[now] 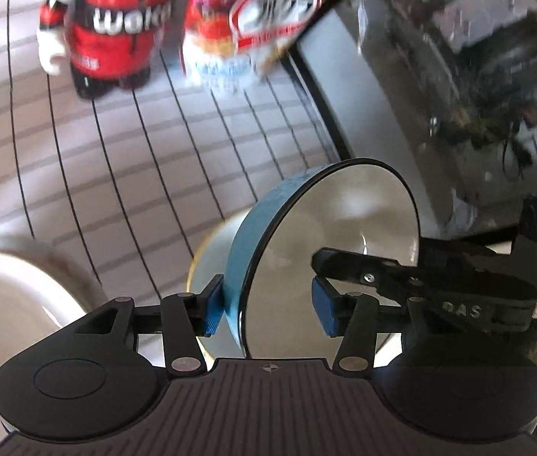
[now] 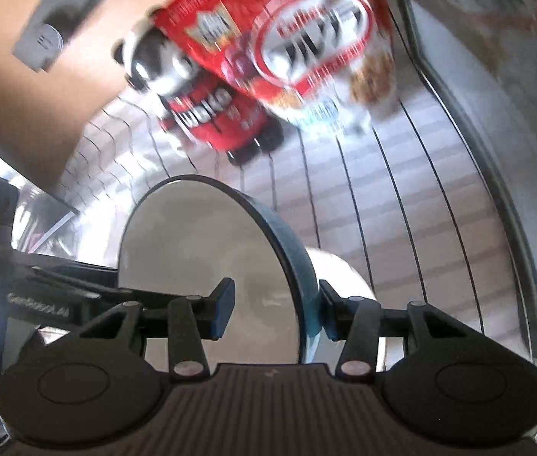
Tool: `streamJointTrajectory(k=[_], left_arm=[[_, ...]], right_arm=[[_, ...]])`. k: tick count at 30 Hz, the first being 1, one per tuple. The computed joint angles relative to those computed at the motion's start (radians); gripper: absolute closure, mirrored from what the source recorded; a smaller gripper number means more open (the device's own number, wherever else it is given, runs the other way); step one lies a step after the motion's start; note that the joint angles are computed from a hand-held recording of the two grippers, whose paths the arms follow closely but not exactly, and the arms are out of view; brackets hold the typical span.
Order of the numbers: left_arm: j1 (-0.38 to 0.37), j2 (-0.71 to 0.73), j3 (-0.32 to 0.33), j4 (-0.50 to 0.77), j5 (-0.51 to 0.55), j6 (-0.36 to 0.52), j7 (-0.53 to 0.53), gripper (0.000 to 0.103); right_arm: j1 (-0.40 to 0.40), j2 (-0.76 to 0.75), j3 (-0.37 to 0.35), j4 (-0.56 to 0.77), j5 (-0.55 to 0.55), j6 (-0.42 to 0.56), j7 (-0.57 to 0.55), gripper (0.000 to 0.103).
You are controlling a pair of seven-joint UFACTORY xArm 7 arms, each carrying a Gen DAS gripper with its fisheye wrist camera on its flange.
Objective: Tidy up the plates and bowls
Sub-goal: 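Carry the blue bowl with both tools and lower it into the yellow-rimmed bowl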
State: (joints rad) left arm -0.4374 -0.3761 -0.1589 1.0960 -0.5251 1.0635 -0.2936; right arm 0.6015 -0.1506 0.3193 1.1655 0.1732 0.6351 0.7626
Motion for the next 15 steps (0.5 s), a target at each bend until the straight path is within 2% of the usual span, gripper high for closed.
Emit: streamJointTrajectory(k=[4, 12, 15], left_arm=[[-0.014, -0.012, -0.003, -0.054, -0.024, -0.004, 0.008, 0.051], [-0.017, -0.050, -0.020, -0.161, -0.045, -0.078, -0.101, 0.051], [-0.018, -0.058, -0.032, -0.170, -0.024, -0.097, -0.163, 0.051]], right_arm=[[0.008, 0.002, 0.007, -0.030, 0.009, 0.026, 0.036, 0.056], [0.022, 0.055, -0.010, -0.019, 0.074, 0.052, -0.093, 0.054], [0.018, 0.076, -0.023, -0.015, 0.134, 0.063, -0.170, 0.054]])
